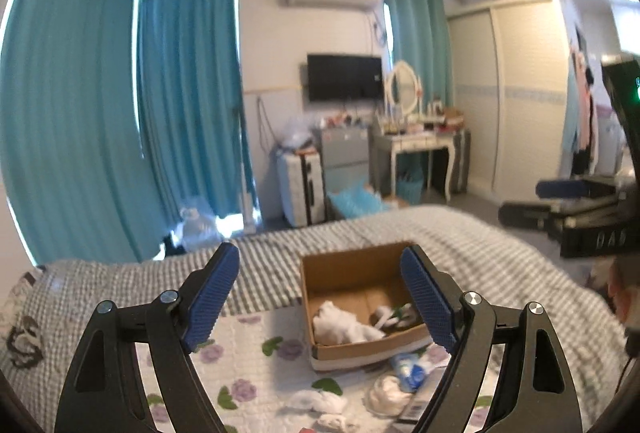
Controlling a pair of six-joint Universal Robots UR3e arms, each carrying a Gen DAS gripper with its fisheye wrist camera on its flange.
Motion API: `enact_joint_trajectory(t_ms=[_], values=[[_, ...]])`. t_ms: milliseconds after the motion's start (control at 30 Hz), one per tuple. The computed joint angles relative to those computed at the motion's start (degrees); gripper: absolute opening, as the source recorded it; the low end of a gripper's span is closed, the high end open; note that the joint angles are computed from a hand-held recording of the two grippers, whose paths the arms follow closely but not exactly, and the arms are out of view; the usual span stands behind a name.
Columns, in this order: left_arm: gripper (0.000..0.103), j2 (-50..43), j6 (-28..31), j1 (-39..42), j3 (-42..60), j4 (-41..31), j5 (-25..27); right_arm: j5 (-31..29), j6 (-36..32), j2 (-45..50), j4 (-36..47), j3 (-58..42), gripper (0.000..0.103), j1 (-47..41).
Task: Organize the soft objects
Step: 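Move both tools back toward the floral tissue pouch and white cloth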
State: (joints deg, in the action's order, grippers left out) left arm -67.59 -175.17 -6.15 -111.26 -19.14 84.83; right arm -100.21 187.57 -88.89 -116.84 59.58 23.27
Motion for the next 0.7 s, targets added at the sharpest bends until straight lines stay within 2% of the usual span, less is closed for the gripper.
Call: enact_joint_trajectory(t_ms=[33,133,200,300,400,533,633,700], values=[[0.094,3.0,-0.12,0.6,-0.06,-2.36,-0.22,-1.46,0.48,-0.81,0.78,0.04,0.089,1.51],[0.094,8.26,0.65,-1.49,-0.54,-4.91,3.91,-7.07,2.67,-2.44,5.11,-1.72,0.089,7.59],[0.094,11.44,1.19,-1.3,-1.56,-6.51,3.61,-11.46,5.05,-3.1,7.39,-1.77,0.089,11.98],[0.094,18.88,3.7,5.5,-4.48,-13.56,-4.85,-15.02,8.93,-5.17,7.8,2.85,0.09,16.71],[0.094,22.58,4.44,6.75,-8.87,-15.16,-6.34,-17.05,12.09,-7.04,6.32,9.58,0.09,19.94],[0.094,24.78,3.77,5.53,-17.23,-13.45,-4.37,-17.76,14.24,-8.88,0.88,20.37,0.09,22.11],[0.094,21.93,1.22,1.73,-23.31,-7.79,0.6,-16.09,15.03,-8.7,-4.73,27.83,0.09,21.89],[0.094,19.32,0.24,1.5,-26.49,-4.23,0.91,-15.85,15.54,-7.51,-8.9,31.91,0.09,22.1]])
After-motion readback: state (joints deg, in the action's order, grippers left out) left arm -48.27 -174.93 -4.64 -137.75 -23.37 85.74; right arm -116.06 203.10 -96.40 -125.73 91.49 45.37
